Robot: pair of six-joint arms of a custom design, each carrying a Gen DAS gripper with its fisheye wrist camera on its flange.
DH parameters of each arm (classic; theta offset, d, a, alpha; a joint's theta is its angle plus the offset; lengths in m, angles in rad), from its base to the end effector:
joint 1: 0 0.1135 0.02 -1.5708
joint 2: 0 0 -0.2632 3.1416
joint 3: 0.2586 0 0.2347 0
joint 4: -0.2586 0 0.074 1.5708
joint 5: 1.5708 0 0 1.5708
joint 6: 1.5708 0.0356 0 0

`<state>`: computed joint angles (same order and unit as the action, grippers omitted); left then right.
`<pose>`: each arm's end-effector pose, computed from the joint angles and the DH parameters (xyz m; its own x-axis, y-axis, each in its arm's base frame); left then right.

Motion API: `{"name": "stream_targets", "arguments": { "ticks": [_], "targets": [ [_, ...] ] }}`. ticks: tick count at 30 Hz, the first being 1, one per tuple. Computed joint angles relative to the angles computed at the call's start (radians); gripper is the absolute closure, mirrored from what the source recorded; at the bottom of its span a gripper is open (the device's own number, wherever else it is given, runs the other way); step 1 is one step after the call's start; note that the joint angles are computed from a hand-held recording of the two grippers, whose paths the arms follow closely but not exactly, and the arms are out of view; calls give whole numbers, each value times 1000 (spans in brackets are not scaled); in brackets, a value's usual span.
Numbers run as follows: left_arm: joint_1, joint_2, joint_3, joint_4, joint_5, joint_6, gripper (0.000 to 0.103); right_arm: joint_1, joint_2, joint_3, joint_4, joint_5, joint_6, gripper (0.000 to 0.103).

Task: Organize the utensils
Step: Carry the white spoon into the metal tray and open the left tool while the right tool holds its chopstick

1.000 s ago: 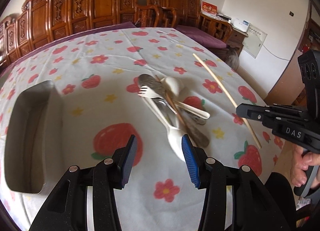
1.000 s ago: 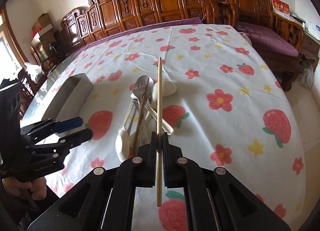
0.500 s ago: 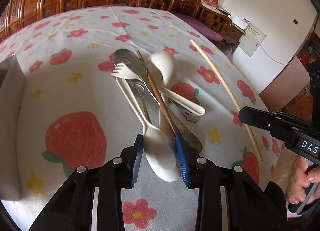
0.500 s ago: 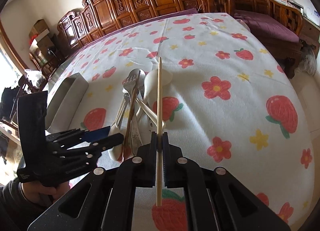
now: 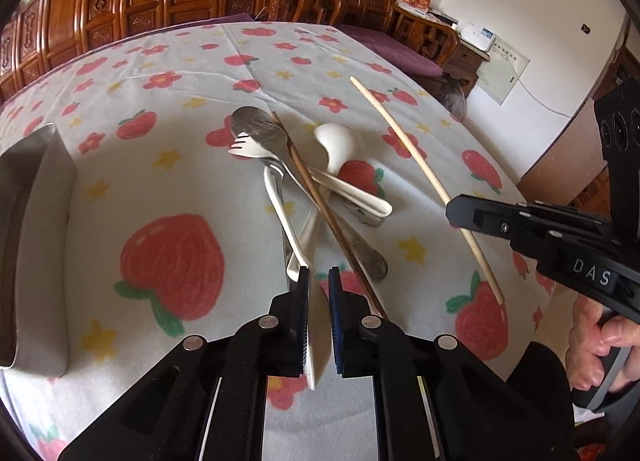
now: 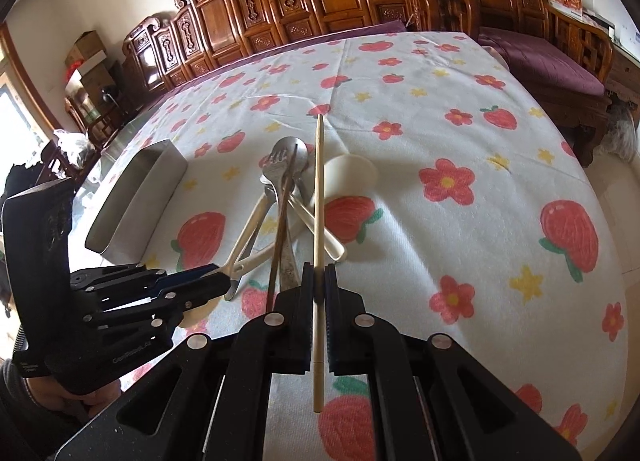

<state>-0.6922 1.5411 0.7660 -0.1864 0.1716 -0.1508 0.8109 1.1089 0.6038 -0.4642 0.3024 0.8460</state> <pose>0.2107 -0.1826 0.1712 -0.7299 0.4129 -0.5448 0.6013 0.7669 -0.2244 0.1395 0.1315 0.2028 -0.8077 0.1875 -0.5590 0.0434 0.9644 0.2608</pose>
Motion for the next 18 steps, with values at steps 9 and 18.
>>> {"name": "stream_targets", "arguments": {
  "ticks": [9, 18],
  "targets": [
    [14, -155, -31, -119, -46, 25, 97, 65, 14, 56, -32, 42, 7, 97],
    [59, -297, -15, -230, -56, 61, 97, 130, 54, 113, -42, 69, 15, 97]
  ]
}}
